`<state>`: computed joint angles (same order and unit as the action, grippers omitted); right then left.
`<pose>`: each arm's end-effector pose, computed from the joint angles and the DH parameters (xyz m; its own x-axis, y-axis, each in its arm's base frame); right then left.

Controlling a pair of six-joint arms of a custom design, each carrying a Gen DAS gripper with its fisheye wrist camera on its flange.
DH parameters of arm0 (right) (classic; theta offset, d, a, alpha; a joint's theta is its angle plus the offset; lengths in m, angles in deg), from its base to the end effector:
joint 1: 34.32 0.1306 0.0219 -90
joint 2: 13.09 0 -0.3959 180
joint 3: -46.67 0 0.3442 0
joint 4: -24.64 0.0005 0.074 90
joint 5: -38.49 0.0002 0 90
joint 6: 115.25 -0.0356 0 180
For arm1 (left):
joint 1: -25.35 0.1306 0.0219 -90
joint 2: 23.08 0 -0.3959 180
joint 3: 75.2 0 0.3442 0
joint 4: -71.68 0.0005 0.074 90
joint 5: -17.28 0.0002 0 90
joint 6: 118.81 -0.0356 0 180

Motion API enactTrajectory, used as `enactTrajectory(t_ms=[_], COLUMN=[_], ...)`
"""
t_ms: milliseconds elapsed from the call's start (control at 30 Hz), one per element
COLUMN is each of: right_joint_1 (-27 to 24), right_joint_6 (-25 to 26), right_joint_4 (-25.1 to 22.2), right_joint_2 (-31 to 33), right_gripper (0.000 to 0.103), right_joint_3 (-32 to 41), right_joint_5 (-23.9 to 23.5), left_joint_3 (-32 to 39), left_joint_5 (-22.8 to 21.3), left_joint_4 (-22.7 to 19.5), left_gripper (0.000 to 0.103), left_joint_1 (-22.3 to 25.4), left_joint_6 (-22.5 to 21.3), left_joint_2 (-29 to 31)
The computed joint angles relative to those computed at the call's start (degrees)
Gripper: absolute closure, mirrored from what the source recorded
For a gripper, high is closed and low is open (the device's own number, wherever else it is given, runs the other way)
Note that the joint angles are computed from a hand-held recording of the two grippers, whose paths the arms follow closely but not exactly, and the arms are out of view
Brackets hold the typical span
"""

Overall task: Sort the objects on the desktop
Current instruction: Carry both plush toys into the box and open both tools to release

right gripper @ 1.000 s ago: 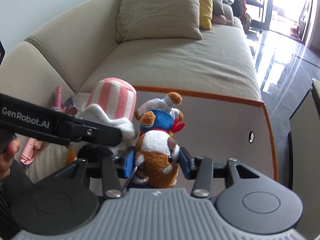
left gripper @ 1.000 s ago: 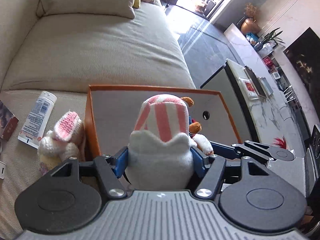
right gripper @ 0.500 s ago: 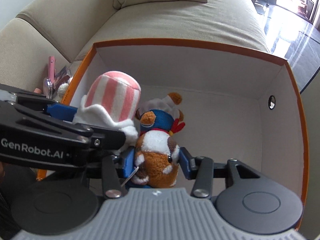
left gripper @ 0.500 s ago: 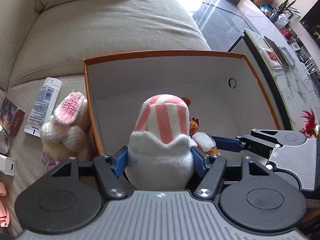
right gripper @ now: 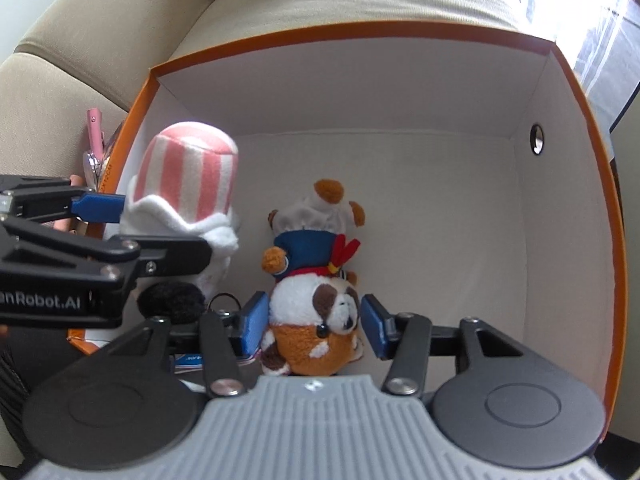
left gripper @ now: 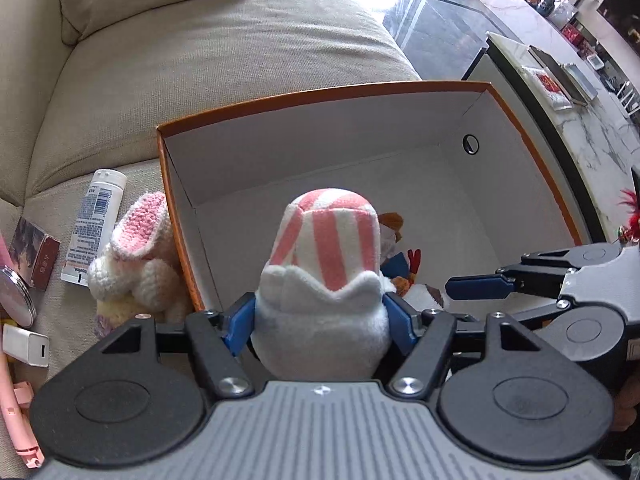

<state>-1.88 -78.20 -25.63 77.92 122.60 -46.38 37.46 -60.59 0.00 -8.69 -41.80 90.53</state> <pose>0.3452 0.2150 0.3373 -0.8634 0.3931 -0.3162 0.3092 0.9076 0.2839 0.4570 -0.3184 0.3838 -0.6359 0.6948 -0.3360 0.7617 0.6351 -0.1283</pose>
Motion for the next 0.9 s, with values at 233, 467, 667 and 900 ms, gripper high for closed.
enactTrajectory(t_ms=[233,467,667,900], right_joint_1=[-0.6,-1.5,-1.6,-1.7], right_joint_6=[0.2,-0.9,0.6,0.9], right_joint_4=[1.6,4.1,5.2,5.6], right_joint_2=[0.4,1.0,2.2,5.3], right_gripper=[0.049,0.048,0.054,0.056], right_joint_3=[-0.7,-1.5,-0.6,2.2], right_joint_5=[-0.8,-2.8,-3.5,-3.9], left_joint_3=[-2.5,2.6,3.2,3.5], left_joint_5=[-5.5,1.5,7.7,11.6], left_joint_4=[0.8,-5.7,-5.5,-5.1], left_gripper=[0.023,0.022,0.031,0.034], left_joint_1=[-1.8,1.2,4.9,8.7], left_joint_6=[-6.0,-3.8,-2.2,-1.2], left_joint_2=[-1.8,0.2,-1.4,-2.6])
